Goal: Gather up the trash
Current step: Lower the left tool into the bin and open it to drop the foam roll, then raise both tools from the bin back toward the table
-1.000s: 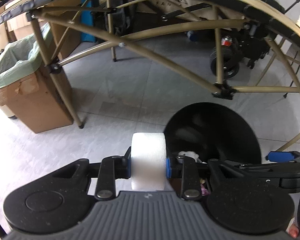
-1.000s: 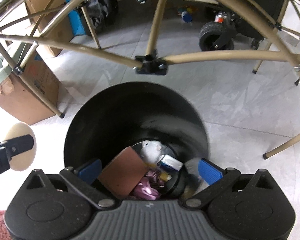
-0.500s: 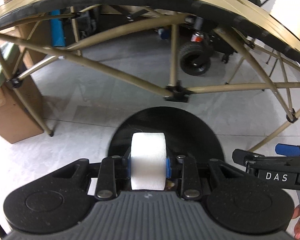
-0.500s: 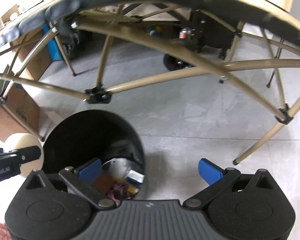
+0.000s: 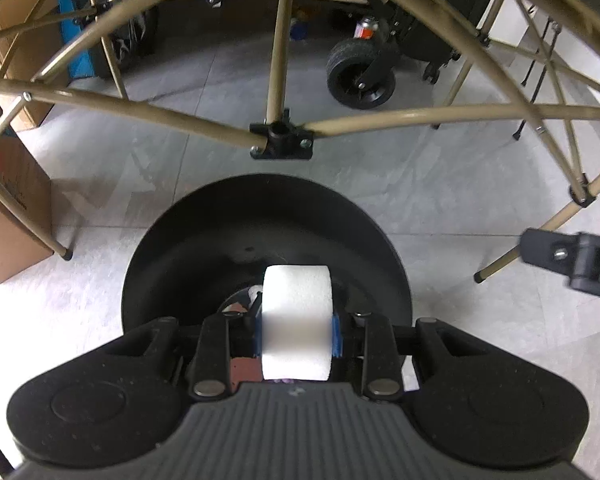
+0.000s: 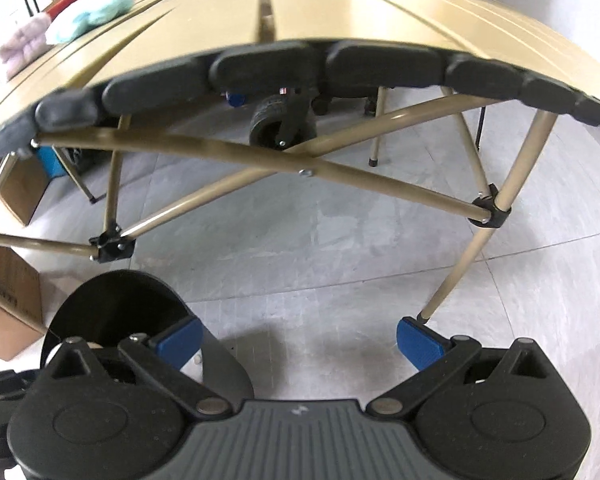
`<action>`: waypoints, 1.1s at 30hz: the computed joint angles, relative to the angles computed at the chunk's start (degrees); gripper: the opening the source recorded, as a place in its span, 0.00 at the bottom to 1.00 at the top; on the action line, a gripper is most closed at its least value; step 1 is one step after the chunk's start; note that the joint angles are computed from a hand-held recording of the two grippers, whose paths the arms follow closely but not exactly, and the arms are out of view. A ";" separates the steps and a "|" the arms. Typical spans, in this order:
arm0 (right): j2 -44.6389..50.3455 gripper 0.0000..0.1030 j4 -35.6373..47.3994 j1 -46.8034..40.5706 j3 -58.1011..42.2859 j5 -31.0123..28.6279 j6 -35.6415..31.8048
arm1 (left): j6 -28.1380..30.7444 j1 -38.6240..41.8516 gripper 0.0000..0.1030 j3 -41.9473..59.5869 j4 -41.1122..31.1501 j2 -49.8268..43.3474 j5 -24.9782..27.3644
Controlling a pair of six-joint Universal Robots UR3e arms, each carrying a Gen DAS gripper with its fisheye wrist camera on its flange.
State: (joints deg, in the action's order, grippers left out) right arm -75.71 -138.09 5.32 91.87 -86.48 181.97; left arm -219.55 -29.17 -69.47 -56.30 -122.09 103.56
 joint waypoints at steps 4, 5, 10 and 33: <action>-0.07 1.00 -0.21 0.33 0.25 0.49 -0.21 | -0.14 0.11 0.29 1.24 -1.24 -1.37 0.57; -0.03 1.00 -0.18 0.38 0.23 0.57 -0.32 | -0.20 0.18 0.29 1.16 -1.36 -1.43 0.52; 0.29 1.00 0.23 0.79 -0.19 0.60 -0.25 | 0.26 0.33 0.29 1.87 -2.75 -1.84 0.21; 1.35 1.00 0.12 1.56 -1.07 0.18 -0.63 | 1.09 0.12 1.00 1.15 -3.12 -0.96 0.79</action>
